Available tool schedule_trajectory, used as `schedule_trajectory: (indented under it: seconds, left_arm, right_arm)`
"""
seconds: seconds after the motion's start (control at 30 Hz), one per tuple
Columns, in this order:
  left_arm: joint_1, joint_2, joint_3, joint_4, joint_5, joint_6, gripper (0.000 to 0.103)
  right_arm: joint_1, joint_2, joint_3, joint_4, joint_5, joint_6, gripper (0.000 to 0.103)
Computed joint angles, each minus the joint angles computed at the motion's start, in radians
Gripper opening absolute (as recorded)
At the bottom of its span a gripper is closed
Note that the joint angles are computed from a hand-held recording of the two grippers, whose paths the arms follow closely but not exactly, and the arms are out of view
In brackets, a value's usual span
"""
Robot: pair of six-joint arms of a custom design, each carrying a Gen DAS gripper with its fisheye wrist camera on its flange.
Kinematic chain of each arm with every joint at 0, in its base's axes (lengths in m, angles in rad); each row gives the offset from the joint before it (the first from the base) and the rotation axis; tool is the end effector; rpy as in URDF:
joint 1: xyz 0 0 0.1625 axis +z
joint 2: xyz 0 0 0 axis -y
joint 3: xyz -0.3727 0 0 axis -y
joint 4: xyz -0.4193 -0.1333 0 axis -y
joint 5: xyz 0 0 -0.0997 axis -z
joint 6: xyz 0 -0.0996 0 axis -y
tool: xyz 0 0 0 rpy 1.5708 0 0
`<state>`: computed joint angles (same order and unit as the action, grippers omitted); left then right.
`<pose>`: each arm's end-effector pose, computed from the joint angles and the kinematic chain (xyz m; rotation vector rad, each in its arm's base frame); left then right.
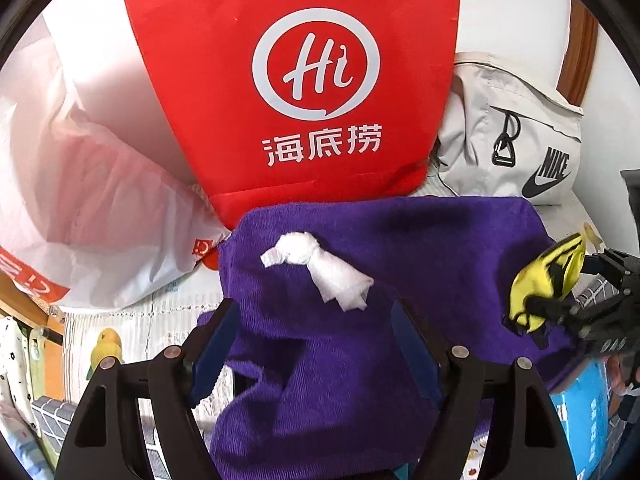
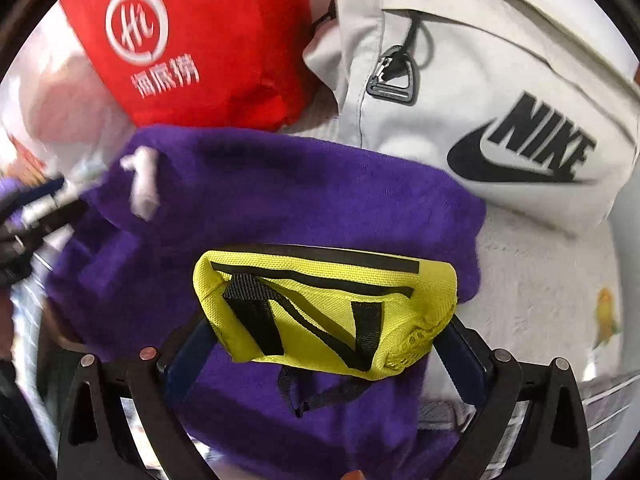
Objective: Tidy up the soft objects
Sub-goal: 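Lower the yellow pouch onto the purple towel and open the right gripper, then withdraw both grippers from the towel back toward the remaining items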
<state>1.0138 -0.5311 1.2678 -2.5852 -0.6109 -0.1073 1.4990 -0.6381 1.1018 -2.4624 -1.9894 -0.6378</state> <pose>-0.2106 -0.7447 0.0420 0.3391 2.2104 -0.6732 0.0350 -0.8074 0.1555 0.6075 -2.5163 0.3360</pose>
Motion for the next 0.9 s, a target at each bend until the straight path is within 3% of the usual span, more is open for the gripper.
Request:
schedule_trajectory:
  seconds: [0.03, 0.1, 0.27, 0.4, 0.67, 0.9]
  left_arm:
    - [-0.001, -0.003, 0.005, -0.002, -0.002, 0.0, 0.076]
    - [-0.006, -0.015, 0.022, -0.006, -0.003, -0.007, 0.076]
    - [-0.015, -0.036, 0.051, -0.023, -0.017, -0.019, 0.076]
    - [-0.023, -0.057, 0.079, -0.012, -0.016, -0.037, 0.076]
    - [-0.044, -0.117, 0.165, -0.051, -0.018, -0.07, 0.076]
    - [-0.085, -0.205, 0.294, -0.029, -0.012, -0.175, 0.076]
  right_arm:
    - [-0.009, -0.017, 0.007, 0.017, 0.043, 0.032, 0.1]
    - [-0.013, -0.027, 0.011, 0.022, 0.045, 0.043, 0.1]
    - [-0.008, -0.043, 0.05, -0.015, 0.043, -0.008, 0.103]
    - [-0.02, -0.079, 0.081, -0.013, 0.118, 0.005, 0.103]
    - [-0.011, -0.149, 0.169, -0.064, 0.103, 0.009, 0.103]
    - [-0.013, -0.255, 0.322, -0.114, 0.099, 0.023, 0.103]
